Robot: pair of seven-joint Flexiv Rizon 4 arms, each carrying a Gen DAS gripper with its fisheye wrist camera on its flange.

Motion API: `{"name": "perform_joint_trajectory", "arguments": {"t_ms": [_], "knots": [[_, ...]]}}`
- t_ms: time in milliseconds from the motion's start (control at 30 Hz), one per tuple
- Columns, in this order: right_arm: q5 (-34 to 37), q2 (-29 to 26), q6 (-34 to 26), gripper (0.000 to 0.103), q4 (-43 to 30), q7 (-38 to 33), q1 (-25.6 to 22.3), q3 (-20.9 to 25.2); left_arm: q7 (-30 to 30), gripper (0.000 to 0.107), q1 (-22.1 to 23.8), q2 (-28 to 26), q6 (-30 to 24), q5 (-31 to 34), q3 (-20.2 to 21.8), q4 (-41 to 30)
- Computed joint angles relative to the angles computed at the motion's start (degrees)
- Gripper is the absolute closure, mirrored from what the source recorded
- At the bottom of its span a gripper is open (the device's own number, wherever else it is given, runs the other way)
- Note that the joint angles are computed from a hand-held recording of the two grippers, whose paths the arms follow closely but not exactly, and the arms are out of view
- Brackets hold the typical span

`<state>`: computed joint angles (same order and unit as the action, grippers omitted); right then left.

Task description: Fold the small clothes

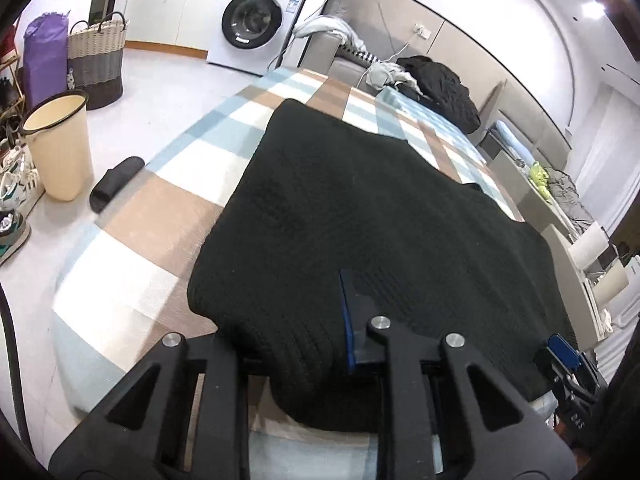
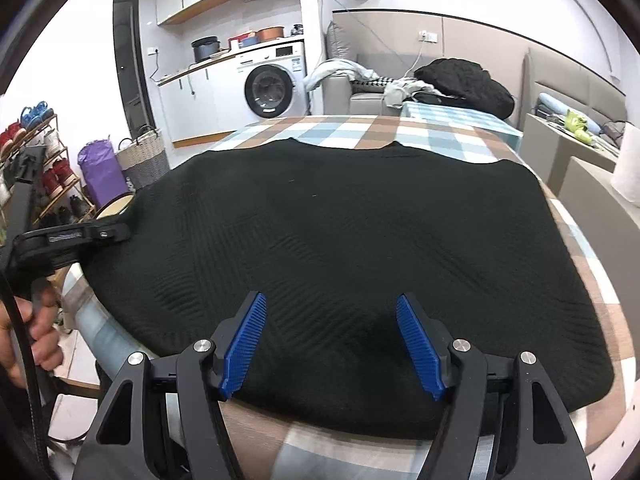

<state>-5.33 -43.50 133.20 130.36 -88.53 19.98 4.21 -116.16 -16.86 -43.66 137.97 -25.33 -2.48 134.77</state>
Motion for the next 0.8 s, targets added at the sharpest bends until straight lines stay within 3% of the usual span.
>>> {"name": "perform_joint_trajectory", "arguments": {"t_ms": [233, 500, 633, 800], "knots": [[1.3, 0.26, -1.31, 0.034, -0.44, 1.8, -0.72, -0.59, 2.33, 0.091, -1.23, 0.87, 0.71, -1.23, 1.05, 0.97], [1.08, 0.81, -3.27, 0.034, -0.64, 3.5, -1.8, -0.62, 13.91, 0.092, -9.64, 1.92, 0.32, -12.76, 2.88, -2.29], [0.53, 0.9, -3.66, 0.034, -0.8, 4.01, -2.51, -0.5, 20.35, 0.092, -10.06, 2.12, 0.49, -11.07, 1.8, -6.36], [0.42, 1.14, -4.08, 0.034, -0.97, 5.49, -3.76, -0.56, 27.3, 0.092, -9.79, 0.24, -3.24, -5.73, -1.0, -15.13]]}}
